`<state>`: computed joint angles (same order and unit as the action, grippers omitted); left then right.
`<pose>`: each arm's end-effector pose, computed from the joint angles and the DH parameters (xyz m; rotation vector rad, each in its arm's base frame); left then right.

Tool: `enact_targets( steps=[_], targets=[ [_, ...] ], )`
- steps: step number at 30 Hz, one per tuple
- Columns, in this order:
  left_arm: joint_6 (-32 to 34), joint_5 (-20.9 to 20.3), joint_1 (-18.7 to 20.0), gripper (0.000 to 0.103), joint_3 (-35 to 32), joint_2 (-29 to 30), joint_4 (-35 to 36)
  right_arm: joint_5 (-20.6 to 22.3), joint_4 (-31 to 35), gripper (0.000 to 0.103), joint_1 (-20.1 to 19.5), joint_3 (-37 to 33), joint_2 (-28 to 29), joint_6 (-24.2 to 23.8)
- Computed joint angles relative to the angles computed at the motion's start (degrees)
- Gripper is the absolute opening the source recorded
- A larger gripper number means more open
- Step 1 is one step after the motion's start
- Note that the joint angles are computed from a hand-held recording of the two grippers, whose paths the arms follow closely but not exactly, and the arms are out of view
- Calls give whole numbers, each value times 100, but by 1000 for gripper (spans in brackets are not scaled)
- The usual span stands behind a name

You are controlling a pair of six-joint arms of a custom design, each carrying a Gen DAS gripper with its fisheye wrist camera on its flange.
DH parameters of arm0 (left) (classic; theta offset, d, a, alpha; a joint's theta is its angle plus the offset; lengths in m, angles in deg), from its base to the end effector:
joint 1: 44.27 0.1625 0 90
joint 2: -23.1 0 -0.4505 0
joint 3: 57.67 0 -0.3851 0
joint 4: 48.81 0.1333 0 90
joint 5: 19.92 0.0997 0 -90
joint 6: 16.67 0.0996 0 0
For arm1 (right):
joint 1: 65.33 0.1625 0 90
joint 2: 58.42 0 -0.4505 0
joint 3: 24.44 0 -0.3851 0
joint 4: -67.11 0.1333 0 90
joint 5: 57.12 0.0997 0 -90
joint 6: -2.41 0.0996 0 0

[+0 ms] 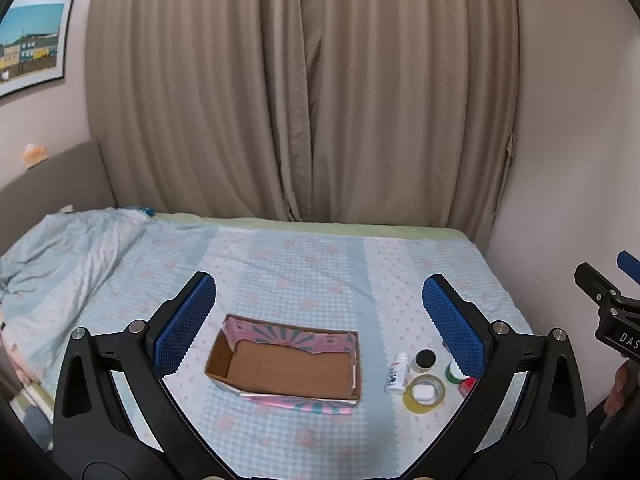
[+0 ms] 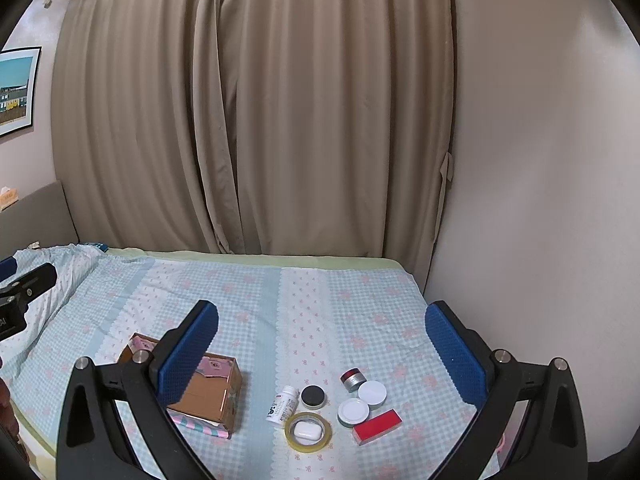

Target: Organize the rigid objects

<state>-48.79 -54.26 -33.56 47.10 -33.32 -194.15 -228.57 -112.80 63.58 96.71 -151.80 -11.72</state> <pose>-0.5602 -0.3253 0.2064 0.9056 2.2712 -1.1499 0.2619 -0.2691 0.5140 -0.0281 -1.7982 1.2344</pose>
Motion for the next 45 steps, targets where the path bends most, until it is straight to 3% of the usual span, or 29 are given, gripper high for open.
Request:
enact_targets(
  steps=[17, 31, 45],
  targets=[
    [-275, 115, -50, 103, -131, 17, 370, 38, -125, 102, -11, 71, -33, -93],
    [-330, 118, -90, 103, -127, -19, 508, -134, 452, 102, 110, 145, -144, 464],
    [-346, 122, -112, 103, -117, 2, 498, -145, 219, 102, 138, 205, -119, 283]
  ],
)
